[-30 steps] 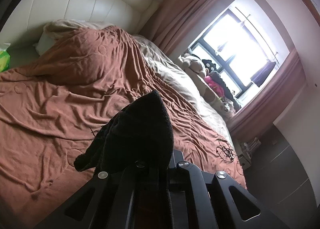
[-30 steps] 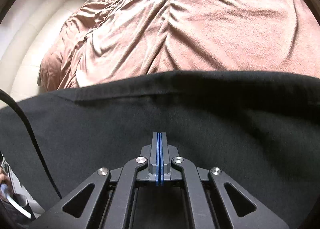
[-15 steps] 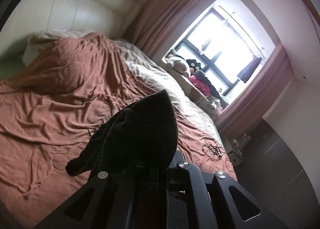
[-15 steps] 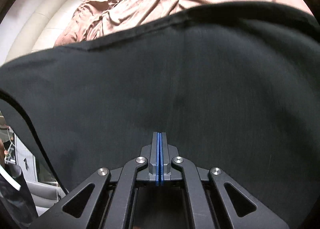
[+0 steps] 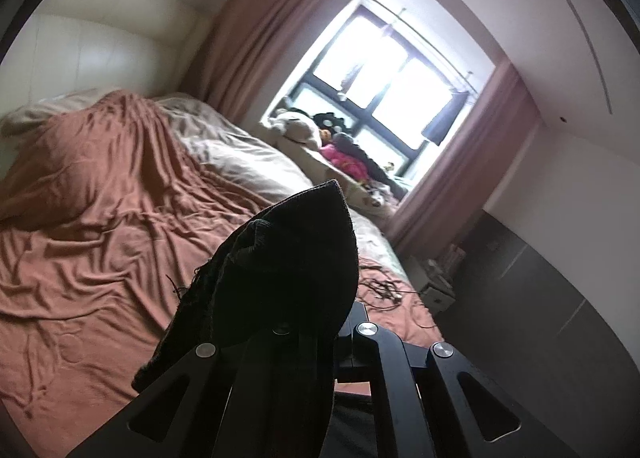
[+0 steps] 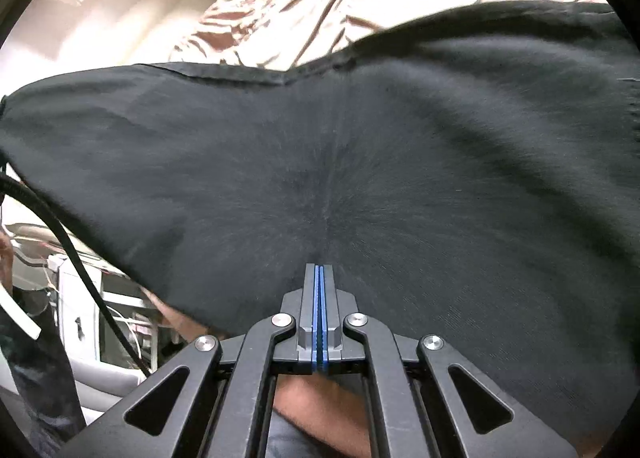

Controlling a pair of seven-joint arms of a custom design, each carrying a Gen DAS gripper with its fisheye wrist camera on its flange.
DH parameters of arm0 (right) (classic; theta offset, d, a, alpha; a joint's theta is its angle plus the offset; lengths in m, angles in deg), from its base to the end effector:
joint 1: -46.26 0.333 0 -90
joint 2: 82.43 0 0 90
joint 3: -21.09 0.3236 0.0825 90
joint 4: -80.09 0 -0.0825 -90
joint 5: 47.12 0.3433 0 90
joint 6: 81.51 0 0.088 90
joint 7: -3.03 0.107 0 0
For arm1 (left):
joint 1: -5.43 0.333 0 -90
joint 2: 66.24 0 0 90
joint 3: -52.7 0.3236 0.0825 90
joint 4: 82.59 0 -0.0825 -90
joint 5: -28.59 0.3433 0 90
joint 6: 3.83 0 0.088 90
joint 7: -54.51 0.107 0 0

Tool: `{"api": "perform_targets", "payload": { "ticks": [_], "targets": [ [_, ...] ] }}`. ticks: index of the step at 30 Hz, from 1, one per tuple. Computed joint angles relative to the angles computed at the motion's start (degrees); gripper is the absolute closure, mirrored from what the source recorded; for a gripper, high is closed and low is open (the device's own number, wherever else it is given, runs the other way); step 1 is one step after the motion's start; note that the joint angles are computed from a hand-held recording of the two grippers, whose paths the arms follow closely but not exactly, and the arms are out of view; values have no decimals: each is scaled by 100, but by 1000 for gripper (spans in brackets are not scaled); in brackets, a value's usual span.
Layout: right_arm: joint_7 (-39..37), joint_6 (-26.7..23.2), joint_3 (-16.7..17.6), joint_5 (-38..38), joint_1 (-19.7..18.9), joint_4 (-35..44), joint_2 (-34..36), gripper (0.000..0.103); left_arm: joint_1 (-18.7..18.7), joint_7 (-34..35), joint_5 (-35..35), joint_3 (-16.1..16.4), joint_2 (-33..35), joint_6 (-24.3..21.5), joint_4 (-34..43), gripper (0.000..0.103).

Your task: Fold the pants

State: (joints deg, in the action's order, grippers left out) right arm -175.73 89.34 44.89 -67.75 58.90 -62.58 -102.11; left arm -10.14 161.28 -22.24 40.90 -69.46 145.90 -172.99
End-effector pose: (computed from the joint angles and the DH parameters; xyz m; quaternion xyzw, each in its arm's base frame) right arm 0.3328 0.2966 0.5203 -0.4312 0.8052 -0.0318 0.4059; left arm 0.4847 -0.2372 0.7802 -0.4879 0.6344 -0.5994 0.0133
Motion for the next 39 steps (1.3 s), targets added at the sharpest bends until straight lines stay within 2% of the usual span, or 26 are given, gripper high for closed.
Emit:
{"api": "perform_targets", "payload": {
  "ticks": [3, 5, 6, 7, 9, 19, 31, 39],
  "targets": [
    [179, -212, 150, -32, -64, -245, -527, 103, -73, -90, 175, -89, 79, -54, 266, 99],
    [324, -305, 288, -29, -147, -341, -791, 92, -115, -170, 288, -141, 137, -98, 433, 99],
    [395, -378, 340, -24, -175, -409, -969, 75, -132, -219, 357, -166, 177, -107, 517, 99],
    [460, -497, 413, -33, -219, -461, -1150, 54, -152, -267, 428, -196, 223, -138, 621, 99],
    [616, -779, 610, -85, -328, -484, -1443, 37, -196, -339, 574, -263, 311, -194, 821, 99],
    [1165, -1715, 869, 161, 42, -962, -2839, 37, -486, -626, 1243, -621, 712, -395, 1521, 99],
    [1651, -3682, 1162, 606, 973, -1078, -4361, 37, -1023, -1147, 1884, -1010, 1281, -459, 2268, 99],
    [2047, -5094, 1546, 945, 1427, -938, -5213, 37, -1509, -1587, 2468, -1198, 1812, -636, 2926, 99]
  ]
}}
